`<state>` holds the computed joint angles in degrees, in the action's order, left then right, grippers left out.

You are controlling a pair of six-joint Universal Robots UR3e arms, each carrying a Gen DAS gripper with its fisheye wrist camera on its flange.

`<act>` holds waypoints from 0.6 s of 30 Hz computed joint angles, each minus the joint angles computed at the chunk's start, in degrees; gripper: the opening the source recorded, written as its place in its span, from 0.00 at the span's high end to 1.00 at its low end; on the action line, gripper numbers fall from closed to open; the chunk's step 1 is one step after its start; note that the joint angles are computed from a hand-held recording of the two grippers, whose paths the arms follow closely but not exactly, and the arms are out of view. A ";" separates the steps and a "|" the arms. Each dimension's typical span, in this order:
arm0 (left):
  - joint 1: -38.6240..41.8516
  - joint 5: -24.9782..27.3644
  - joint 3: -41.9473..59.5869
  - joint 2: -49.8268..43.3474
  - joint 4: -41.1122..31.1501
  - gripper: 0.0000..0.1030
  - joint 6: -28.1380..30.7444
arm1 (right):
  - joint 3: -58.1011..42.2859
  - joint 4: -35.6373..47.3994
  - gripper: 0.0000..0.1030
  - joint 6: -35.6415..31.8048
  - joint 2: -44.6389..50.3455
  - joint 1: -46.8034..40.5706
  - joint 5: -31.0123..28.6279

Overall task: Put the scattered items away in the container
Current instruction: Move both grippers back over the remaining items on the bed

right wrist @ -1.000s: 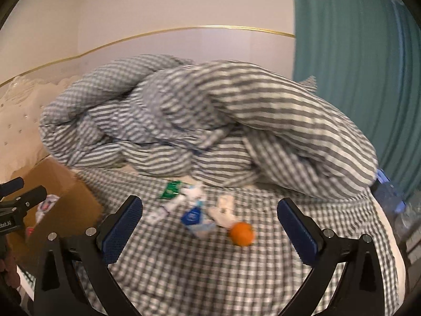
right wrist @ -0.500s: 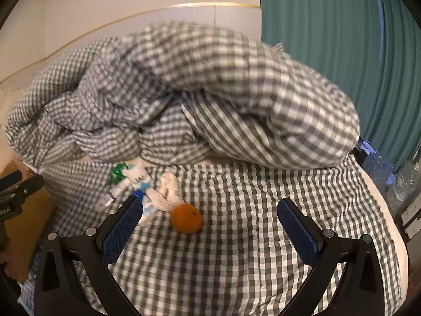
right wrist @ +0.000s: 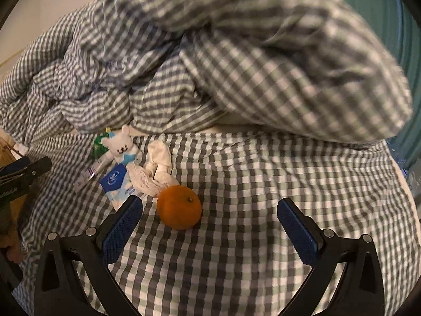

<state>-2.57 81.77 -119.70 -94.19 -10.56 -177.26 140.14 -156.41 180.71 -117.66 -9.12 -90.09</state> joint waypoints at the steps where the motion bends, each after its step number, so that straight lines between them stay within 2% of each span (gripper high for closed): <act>1: 0.16 -0.35 0.11 -1.27 0.74 0.00 0.04 | 0.07 -1.93 0.00 0.05 2.26 0.46 0.02; 9: -0.57 -2.32 3.54 -13.21 5.43 0.00 1.32 | -0.11 -11.63 0.01 0.68 13.63 2.65 0.14; 11: -1.38 -1.82 5.34 -15.85 5.07 0.03 2.00 | -0.05 -13.12 0.01 1.02 15.32 2.52 0.63; 15: -2.29 -0.71 8.43 -19.23 3.09 0.17 2.41 | 0.41 -14.59 0.01 0.98 16.27 1.55 1.84; 18: -2.48 -0.34 9.34 -20.37 3.08 0.22 1.93 | 0.43 -15.50 0.01 0.97 16.93 1.19 2.24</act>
